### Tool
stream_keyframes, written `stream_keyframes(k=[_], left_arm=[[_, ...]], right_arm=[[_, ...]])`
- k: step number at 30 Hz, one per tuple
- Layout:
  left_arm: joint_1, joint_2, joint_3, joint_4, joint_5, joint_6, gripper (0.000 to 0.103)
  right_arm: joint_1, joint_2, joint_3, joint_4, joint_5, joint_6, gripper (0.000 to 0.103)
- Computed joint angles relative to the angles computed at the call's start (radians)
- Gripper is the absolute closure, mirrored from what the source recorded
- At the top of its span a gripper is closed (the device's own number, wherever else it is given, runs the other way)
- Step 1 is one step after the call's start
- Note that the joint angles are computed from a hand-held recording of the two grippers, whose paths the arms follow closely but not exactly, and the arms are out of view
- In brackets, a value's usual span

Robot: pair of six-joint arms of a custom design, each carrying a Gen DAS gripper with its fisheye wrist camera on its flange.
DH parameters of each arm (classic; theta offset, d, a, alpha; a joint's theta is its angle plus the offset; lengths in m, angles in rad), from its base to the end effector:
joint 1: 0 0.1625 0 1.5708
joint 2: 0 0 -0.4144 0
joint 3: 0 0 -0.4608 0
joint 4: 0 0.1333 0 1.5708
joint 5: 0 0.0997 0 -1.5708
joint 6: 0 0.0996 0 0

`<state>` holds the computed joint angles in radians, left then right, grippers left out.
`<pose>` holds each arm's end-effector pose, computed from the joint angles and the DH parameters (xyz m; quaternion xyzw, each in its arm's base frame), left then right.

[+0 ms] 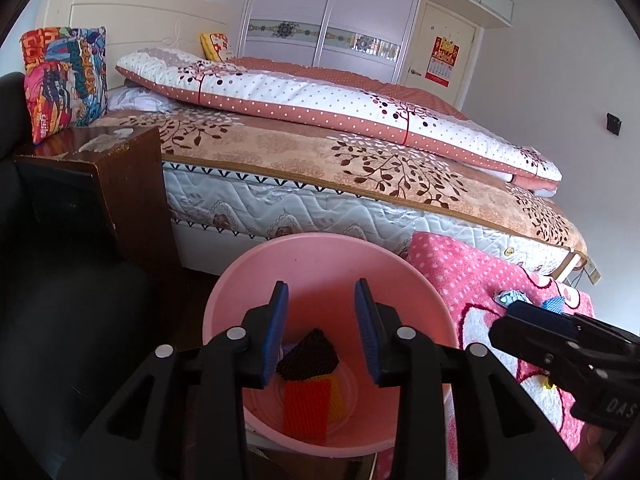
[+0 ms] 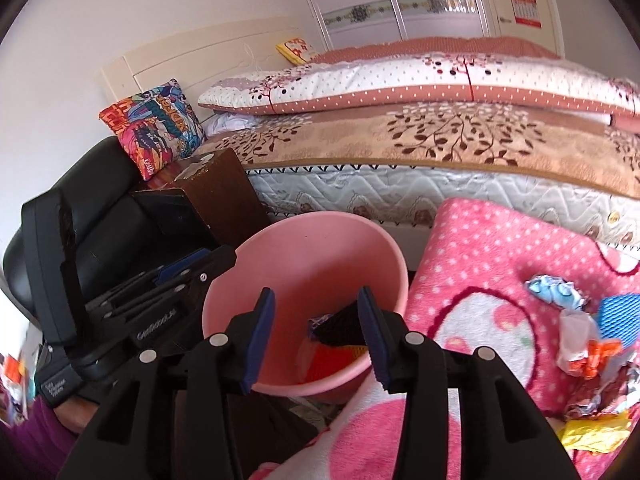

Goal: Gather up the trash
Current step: 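Open both tools to drop the mesh sleeves into the bucket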

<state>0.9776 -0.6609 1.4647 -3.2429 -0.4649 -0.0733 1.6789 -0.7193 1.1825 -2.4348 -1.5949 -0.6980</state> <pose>-0.2324 -0.7424 0.1323 -0.0151 0.8029 -0.4941 0.3332 0.2223 -0.8355 0.1769 0.3821 -0.9023 0.1870 0.0692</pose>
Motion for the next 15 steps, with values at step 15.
stream_keyframes(k=[15], left_arm=[[-0.050, 0.044, -0.024, 0.030, 0.013, 0.002, 0.069]], right_arm=[[-0.046, -0.146, 0.172, -0.127, 0.004, -0.066, 0.057]])
